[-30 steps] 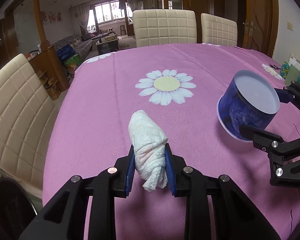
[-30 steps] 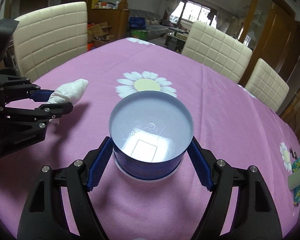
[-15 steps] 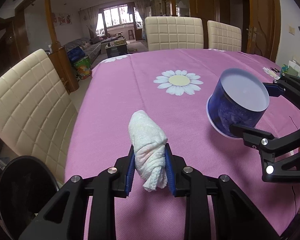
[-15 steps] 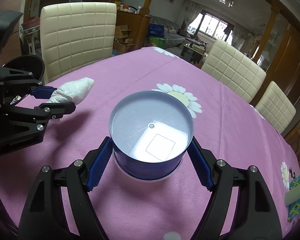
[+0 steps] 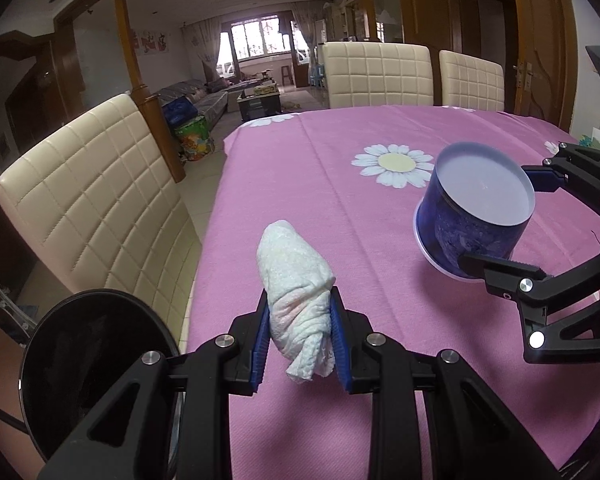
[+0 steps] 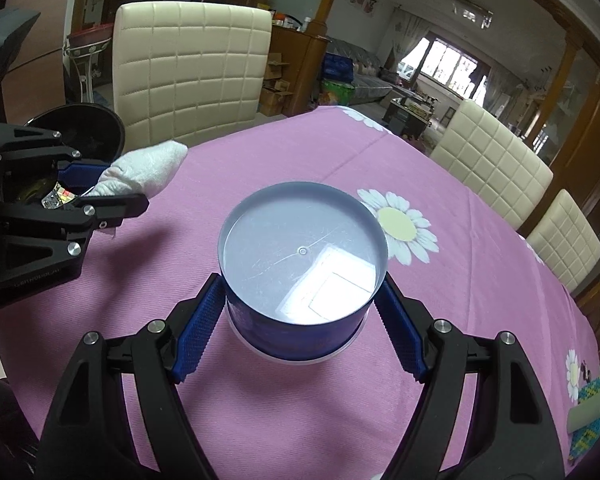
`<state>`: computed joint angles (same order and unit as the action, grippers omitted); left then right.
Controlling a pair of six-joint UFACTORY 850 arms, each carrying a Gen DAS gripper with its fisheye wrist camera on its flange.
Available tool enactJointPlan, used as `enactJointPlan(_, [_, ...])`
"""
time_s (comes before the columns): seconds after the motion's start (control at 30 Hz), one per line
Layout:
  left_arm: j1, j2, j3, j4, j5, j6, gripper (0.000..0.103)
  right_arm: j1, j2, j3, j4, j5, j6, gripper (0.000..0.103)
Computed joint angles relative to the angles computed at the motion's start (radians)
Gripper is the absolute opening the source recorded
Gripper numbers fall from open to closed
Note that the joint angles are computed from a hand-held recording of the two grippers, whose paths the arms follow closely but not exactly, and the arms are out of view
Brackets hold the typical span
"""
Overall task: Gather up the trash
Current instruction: 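Carry the tissue and blue cup toward the black bin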
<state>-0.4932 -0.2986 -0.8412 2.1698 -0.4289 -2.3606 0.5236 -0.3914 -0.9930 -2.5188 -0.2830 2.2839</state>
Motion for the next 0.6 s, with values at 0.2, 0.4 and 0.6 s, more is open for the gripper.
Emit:
enactJointPlan(0.2, [0.021, 0.036, 0.036, -0.022, -0.027, -0.005, 0.027, 0.023, -0.004, -0.013, 0.017, 0.006, -0.021, 0.076])
enactJointPlan(0.4, [0.033, 0.055, 0.062, -0.039, -0.040, -0.002, 0.027, 0.045, -0.012, -0.026, 0.053, 0.007, -0.064, 0.076])
enactJointPlan(0.6, [0.035, 0.065, 0.081, -0.030, -0.052, -0.028, 0.027, 0.071, -0.020, -0.046, 0.069, 0.009, -0.090, 0.076])
